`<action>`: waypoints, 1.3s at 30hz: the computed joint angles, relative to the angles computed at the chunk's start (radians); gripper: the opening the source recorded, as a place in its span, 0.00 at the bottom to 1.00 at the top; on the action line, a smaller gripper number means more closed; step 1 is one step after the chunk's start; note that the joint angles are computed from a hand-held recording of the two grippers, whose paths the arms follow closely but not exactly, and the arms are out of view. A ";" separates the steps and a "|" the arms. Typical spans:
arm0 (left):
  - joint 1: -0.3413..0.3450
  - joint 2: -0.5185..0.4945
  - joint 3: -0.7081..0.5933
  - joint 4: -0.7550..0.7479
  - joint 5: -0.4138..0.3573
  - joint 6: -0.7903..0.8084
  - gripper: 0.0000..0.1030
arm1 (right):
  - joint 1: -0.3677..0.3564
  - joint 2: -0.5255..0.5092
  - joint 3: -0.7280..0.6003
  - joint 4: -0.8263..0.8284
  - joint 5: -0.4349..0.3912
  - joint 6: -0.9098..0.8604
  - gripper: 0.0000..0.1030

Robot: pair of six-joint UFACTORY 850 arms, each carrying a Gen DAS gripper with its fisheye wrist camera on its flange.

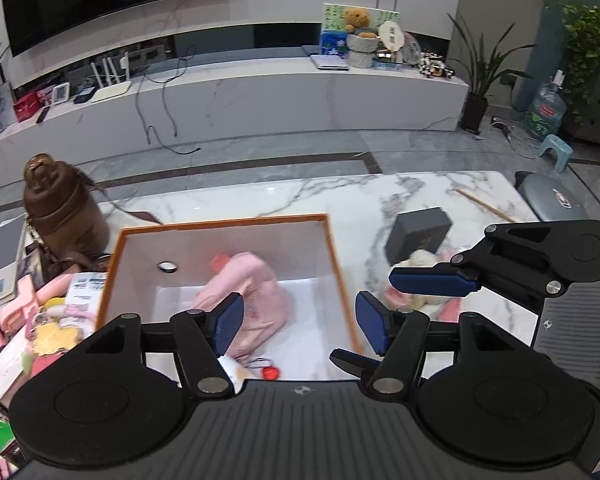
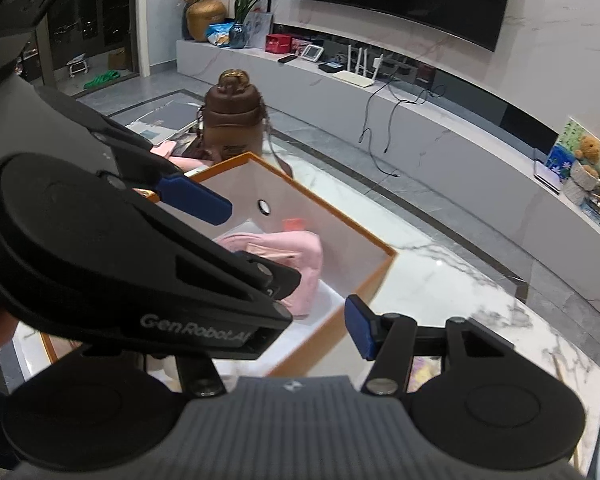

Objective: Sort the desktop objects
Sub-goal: 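Move both grippers back toward the crocheted bunny on the table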

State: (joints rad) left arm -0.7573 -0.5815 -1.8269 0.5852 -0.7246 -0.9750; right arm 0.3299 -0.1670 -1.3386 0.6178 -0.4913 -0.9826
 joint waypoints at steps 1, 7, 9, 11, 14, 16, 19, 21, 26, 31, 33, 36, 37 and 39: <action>-0.002 -0.007 -0.011 -0.006 0.001 0.008 0.71 | -0.006 0.004 0.004 0.001 0.000 -0.003 0.56; -0.016 -0.053 -0.070 -0.027 -0.001 0.040 0.71 | -0.038 0.023 0.024 0.014 -0.001 -0.028 0.56; -0.020 -0.065 -0.087 -0.038 0.000 0.050 0.71 | -0.050 0.028 0.031 0.024 -0.002 -0.039 0.56; -0.025 -0.081 -0.110 -0.046 -0.004 0.062 0.71 | -0.061 0.030 0.035 0.027 -0.006 -0.045 0.56; -0.033 -0.104 -0.141 -0.051 -0.008 0.075 0.71 | -0.077 0.028 0.037 0.042 -0.011 -0.062 0.57; -0.034 -0.116 -0.156 -0.059 -0.008 0.085 0.71 | -0.086 0.027 0.038 0.043 -0.013 -0.066 0.57; -0.037 -0.137 -0.186 -0.078 -0.012 0.102 0.71 | -0.100 0.030 0.046 0.053 -0.015 -0.079 0.57; -0.039 -0.151 -0.204 -0.084 -0.016 0.108 0.71 | -0.109 0.030 0.050 0.064 -0.015 -0.089 0.57; -0.043 -0.183 -0.247 -0.098 -0.024 0.116 0.71 | -0.127 0.031 0.059 0.078 -0.012 -0.100 0.57; -0.041 -0.216 -0.297 -0.135 -0.028 0.140 0.71 | -0.147 0.029 0.063 0.100 -0.012 -0.117 0.57; -0.042 -0.235 -0.326 -0.151 -0.036 0.154 0.71 | -0.155 0.028 0.064 0.106 -0.012 -0.122 0.57; -0.046 -0.262 -0.367 -0.163 -0.048 0.173 0.71 | -0.172 0.027 0.067 0.124 -0.018 -0.134 0.57; -0.048 -0.273 -0.383 -0.166 -0.054 0.177 0.71 | -0.177 0.025 0.067 0.129 -0.020 -0.137 0.57; -0.050 -0.296 -0.415 -0.176 -0.065 0.190 0.71 | -0.186 0.023 0.070 0.134 -0.022 -0.144 0.57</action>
State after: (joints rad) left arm -0.8073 -0.8770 -2.2424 0.4094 -0.7897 -0.7847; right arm 0.1437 -0.1435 -1.2688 0.7514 -0.5129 -1.1262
